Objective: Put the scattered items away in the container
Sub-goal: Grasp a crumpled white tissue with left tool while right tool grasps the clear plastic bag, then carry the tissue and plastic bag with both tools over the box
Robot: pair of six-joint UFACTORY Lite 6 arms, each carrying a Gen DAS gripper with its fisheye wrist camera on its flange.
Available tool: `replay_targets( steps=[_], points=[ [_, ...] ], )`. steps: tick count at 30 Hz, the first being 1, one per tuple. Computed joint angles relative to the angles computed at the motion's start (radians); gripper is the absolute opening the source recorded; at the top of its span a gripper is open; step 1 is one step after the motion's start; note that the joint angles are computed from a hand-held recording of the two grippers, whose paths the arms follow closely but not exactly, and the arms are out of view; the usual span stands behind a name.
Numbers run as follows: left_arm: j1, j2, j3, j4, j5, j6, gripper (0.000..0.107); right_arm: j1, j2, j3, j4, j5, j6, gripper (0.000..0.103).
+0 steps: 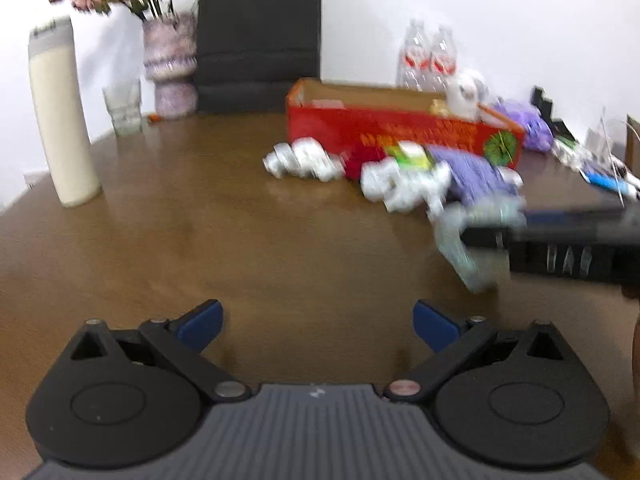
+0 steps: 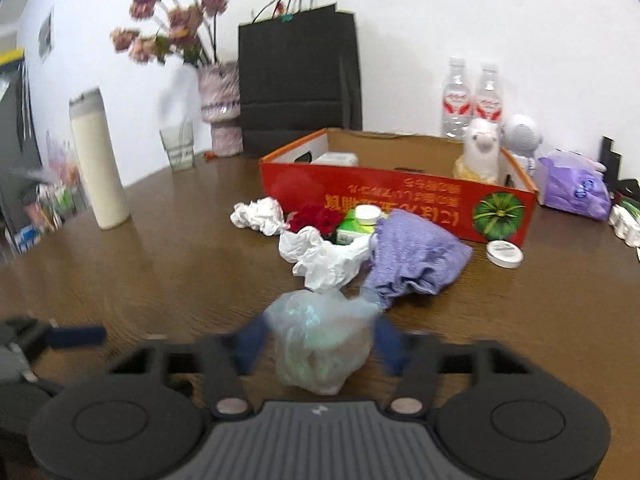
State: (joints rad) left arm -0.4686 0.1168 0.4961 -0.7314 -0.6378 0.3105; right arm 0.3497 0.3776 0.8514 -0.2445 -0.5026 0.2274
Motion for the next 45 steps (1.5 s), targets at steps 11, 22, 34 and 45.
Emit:
replay_targets(
  steps=[11,22,34,45],
  points=[
    [0.07,0.337,0.514,0.419,0.167,-0.097,0.082,-0.243,-0.158,-0.234,-0.131,-0.121,0.133,0.035],
    [0.152,0.214,0.318,0.596,0.194,-0.376,0.006,-0.305,-0.126,-0.227,-0.235,-0.16,0.185,0.036],
    [-0.001,-0.45,-0.287,0.27,0.156,-0.104,0.089,-0.116,-0.313,-0.445,-0.118,-0.188,0.048,0.055],
    [-0.008,-0.149,-0.155,0.201,0.082,-0.1,0.012,-0.076,-0.257,-0.393,-0.023,-0.144,0.029,0.044]
  ],
)
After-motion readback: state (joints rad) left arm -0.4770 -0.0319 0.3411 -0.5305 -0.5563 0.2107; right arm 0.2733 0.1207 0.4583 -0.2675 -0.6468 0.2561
